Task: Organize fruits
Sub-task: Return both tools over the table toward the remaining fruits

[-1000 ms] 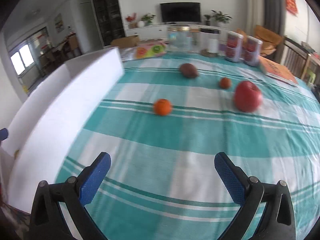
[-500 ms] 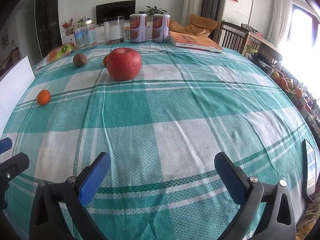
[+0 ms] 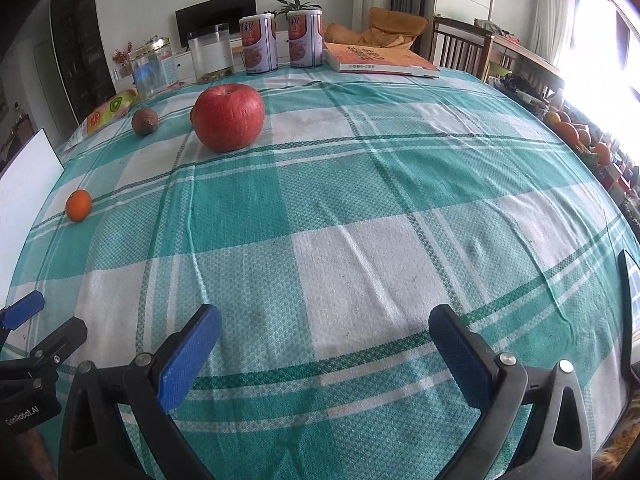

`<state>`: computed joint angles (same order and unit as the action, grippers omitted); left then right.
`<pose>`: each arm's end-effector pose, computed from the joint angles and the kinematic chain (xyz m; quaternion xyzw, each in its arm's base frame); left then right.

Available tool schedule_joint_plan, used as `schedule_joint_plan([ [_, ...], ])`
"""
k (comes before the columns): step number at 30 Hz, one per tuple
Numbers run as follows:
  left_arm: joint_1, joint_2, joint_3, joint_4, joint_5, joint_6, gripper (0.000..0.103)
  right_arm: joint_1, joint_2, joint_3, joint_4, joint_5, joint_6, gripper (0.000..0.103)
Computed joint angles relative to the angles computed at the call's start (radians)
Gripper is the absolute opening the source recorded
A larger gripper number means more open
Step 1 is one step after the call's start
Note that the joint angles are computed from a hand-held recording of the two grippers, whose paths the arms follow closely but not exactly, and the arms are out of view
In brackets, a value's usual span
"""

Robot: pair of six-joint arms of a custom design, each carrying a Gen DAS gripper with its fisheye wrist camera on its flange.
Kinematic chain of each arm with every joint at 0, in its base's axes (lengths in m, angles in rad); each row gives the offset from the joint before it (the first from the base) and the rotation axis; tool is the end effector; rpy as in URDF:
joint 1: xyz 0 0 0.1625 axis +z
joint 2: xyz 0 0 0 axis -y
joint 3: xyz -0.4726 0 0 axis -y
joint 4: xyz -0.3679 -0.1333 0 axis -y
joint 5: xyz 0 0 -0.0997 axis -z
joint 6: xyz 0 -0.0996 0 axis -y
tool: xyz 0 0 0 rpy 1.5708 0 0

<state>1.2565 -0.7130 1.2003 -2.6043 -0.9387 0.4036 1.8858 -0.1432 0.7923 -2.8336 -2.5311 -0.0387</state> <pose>-0.0675 -0.8292 0.2825 0.2430 0.8864 -0.2427 0.3104 0.3203 -0.8162 0.0183 0.0114 -0.8569 0.3260 0.3992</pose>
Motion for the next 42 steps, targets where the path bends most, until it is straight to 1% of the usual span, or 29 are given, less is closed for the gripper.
schedule_joint_plan([
  [9, -0.001, 0.003, -0.002, 0.004, 0.005, 0.005, 0.096, -0.006, -0.011, 0.011, 0.019, 0.02, 0.03, 0.103],
  [31, -0.001, 0.002, 0.0, 0.004, 0.007, 0.004, 0.097, -0.005, -0.011, 0.012, 0.02, 0.021, 0.032, 0.103],
  [33, 0.001, 0.0, -0.002, 0.008, -0.004, 0.002, 0.097, -0.007, -0.011, 0.012, 0.018, 0.024, 0.03, 0.103],
  [35, 0.006, -0.007, -0.008, 0.035, -0.03, -0.009, 0.097, -0.006, -0.011, 0.012, 0.018, 0.023, 0.03, 0.103],
  [37, 0.011, -0.014, -0.034, 0.101, -0.057, -0.044, 0.097, -0.006, -0.011, 0.013, 0.018, 0.024, 0.031, 0.103],
  [40, 0.02, -0.01, -0.106, 0.188, -0.095, -0.108, 0.097, -0.006, -0.011, 0.012, 0.021, 0.022, 0.031, 0.103],
  [42, 0.024, 0.009, -0.169, 0.212, -0.097, -0.123, 0.097, -0.006, -0.008, 0.006, 0.029, 0.02, 0.029, 0.103],
])
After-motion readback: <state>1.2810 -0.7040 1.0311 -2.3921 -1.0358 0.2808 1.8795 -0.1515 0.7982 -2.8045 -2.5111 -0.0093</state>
